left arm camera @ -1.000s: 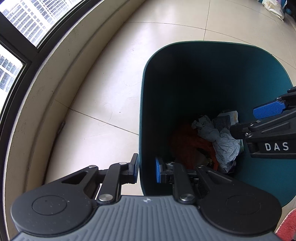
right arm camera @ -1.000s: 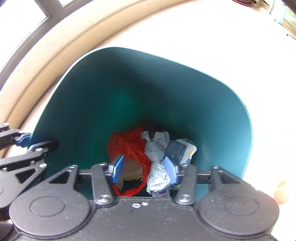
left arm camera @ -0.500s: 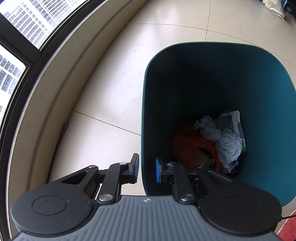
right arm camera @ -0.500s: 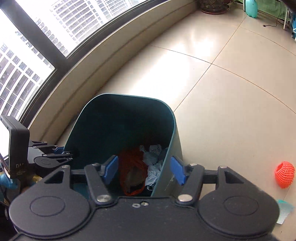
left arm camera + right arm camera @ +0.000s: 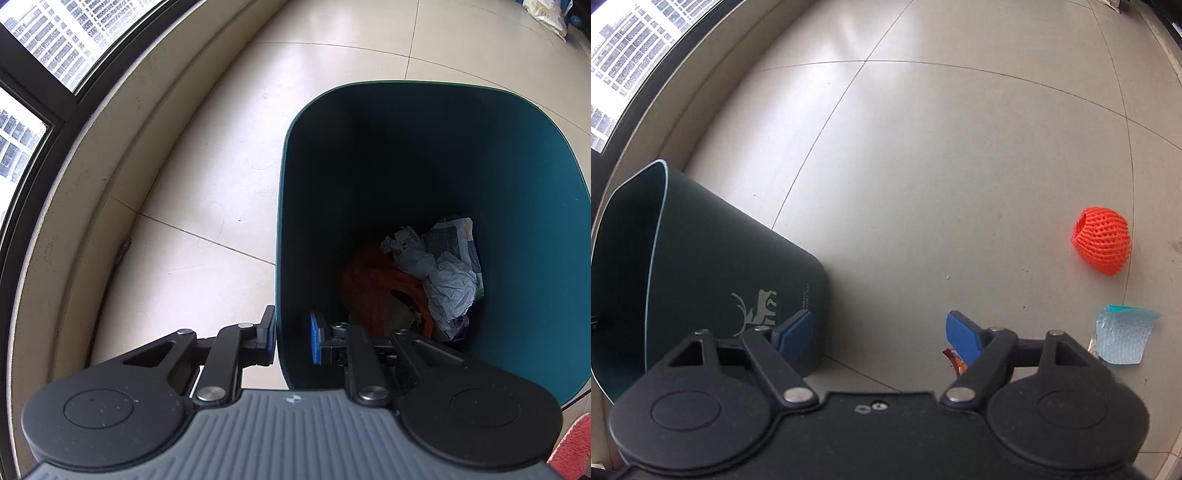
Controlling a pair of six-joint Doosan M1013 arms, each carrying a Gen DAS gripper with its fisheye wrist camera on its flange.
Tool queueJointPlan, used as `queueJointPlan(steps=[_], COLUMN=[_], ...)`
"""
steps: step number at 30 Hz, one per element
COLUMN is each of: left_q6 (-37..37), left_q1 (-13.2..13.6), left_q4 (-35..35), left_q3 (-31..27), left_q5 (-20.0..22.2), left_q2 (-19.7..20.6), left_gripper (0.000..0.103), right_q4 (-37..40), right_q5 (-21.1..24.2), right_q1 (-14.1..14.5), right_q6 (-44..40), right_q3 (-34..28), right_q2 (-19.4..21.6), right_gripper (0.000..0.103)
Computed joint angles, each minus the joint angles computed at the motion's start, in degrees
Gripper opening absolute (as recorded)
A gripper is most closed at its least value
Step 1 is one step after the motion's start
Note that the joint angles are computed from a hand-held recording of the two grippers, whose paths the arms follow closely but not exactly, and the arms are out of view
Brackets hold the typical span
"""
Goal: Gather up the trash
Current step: 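Lower the right tool to the red snack wrapper and grasp it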
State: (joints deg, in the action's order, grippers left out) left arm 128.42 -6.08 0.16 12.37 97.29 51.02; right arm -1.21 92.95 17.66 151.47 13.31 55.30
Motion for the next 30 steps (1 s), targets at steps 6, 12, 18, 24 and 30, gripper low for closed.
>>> queueJointPlan(steps=[6, 12, 18, 24, 30], left_q6=[0.33, 0.05, 0.17, 0.50, 0.63], left_q1=[-0.24, -0.24, -0.24, -0.25, -0.23], left_q4=[1.16, 0.97, 1.03, 1.24, 1.49], left_q3=[2.61, 2.09, 2.30, 3.28, 3.63], left_q5=[-2.10, -1.61, -1.82, -2.63, -3.03], left_q2=[-1.24, -0.98, -0.98, -1.42, -1.61], left_gripper=[0.017, 0.017, 0.017, 0.017, 0.017], right_q4=[4.55, 6.99, 7.08, 6.60, 6.50], right_q5=[-7.21, -7.67, -1.32, 2.96, 3.40], right_q1=[-1.04, -1.06, -0.55, -0.15, 0.30], right_q6=[11.90, 14.16, 6.60, 2.65, 2.77], right_q3=[19.14, 23.93, 18.46, 15.84, 14.40], right_q2=[-6.01, -5.84, -1.67, 0.64, 1.68], right_gripper=[0.086, 0.086, 0.086, 0.081, 0.066])
